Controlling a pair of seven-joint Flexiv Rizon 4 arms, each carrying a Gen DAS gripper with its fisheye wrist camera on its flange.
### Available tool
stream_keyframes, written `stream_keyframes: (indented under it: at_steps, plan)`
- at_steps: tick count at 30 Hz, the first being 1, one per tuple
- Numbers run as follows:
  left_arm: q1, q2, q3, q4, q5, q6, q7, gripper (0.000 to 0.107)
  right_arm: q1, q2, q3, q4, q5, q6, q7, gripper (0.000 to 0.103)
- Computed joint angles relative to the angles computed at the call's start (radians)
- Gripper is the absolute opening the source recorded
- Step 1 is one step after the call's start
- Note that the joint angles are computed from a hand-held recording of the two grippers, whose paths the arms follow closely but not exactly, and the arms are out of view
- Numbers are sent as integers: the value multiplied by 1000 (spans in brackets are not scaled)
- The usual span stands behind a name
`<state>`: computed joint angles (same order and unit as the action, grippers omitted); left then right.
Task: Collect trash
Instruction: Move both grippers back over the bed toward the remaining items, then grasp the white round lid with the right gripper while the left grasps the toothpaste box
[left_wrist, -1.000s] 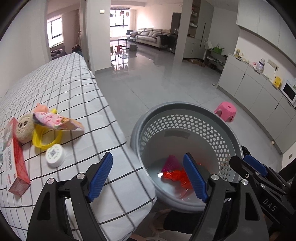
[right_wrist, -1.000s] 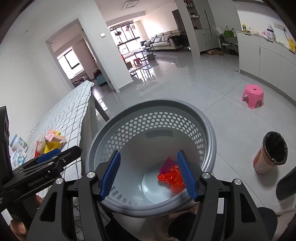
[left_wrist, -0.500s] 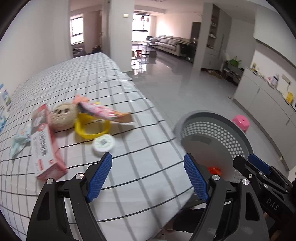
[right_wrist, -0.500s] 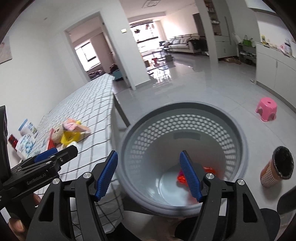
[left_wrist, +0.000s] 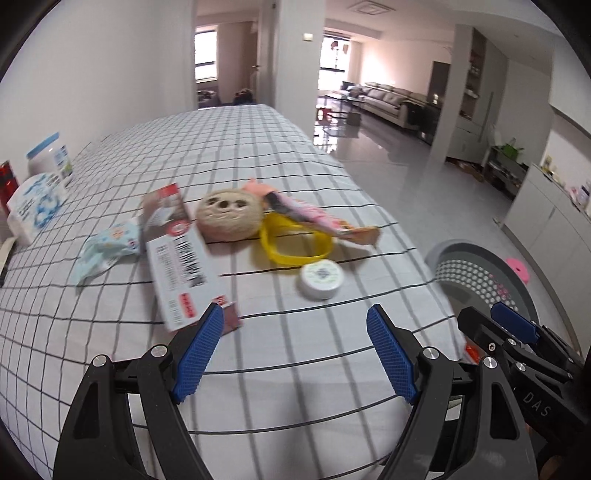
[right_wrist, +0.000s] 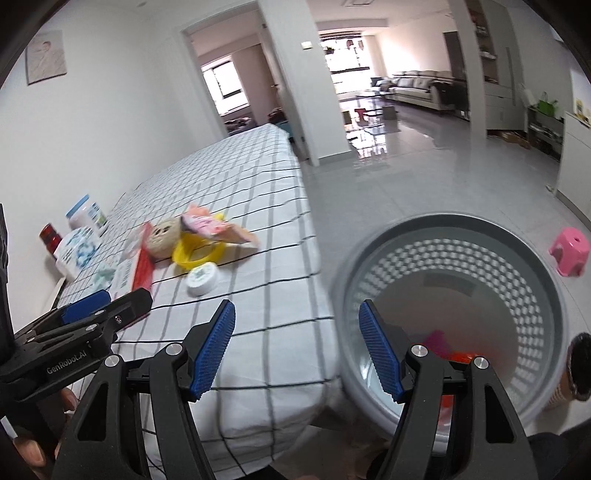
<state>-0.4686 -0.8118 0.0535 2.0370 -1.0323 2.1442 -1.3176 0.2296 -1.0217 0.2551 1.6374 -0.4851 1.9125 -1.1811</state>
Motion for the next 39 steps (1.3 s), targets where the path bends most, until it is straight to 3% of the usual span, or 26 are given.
stream_keyframes:
  at_steps: [21, 32, 39]
  plan:
    - [77, 25, -11, 116, -19, 49, -97, 81, 21, -93, 114, -165, -39, -171, -106, 67]
    - [106, 27, 5, 135, -6, 29, -132, 83, 76, -136, 150, -289, 47, -307, -233, 67]
    - [124, 30, 19, 147, 22, 28, -164, 85, 122, -143, 121, -343, 122, -363, -289, 67]
